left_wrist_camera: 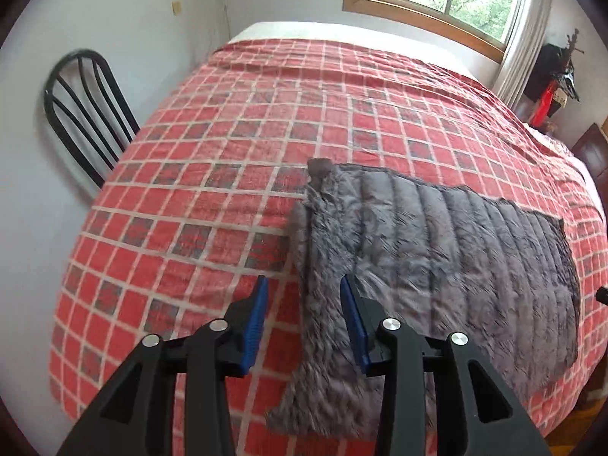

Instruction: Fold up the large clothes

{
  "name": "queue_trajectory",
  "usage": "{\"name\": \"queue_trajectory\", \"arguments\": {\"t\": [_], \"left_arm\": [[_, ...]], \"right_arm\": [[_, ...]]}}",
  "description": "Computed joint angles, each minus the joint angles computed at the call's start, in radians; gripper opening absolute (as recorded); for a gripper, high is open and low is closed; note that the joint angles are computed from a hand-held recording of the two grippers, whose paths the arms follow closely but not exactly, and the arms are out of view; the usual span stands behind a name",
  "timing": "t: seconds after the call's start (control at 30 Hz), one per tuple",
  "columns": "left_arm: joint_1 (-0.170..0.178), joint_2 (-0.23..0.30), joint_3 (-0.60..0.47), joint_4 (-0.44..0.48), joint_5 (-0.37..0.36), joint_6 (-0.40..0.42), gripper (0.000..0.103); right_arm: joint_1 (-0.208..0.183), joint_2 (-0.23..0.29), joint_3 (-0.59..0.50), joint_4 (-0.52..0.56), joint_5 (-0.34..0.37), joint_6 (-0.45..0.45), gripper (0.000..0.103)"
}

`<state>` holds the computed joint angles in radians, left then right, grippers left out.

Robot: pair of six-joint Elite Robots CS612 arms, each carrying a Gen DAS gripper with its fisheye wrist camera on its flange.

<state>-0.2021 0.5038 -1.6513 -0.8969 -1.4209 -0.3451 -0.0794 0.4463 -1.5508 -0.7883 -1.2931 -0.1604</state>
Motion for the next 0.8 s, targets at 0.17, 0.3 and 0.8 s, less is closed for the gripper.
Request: {"name": "queue_trajectory", "arguments": {"t": [0.17,0.3,0.8], "left_arm": [[-0.036,0.014,-0.046,0.021,0.000,0.015,0.039],[-0.049,0.035,-0.055,0.043,-0.020,0.017,0.039],[-0.036,0.097,-0.066,0.065,-0.060,-0.030,0.041]], "right_arm": [[0.046,0.011,-0.031,0.011,-0.078,-0.064,0.044],[0.059,0.034,-0.036,0.045,-0.091,-0.062,0.039],[0.046,0.113,-0.059,0.031,-0.065,0.000,0.041]]}}
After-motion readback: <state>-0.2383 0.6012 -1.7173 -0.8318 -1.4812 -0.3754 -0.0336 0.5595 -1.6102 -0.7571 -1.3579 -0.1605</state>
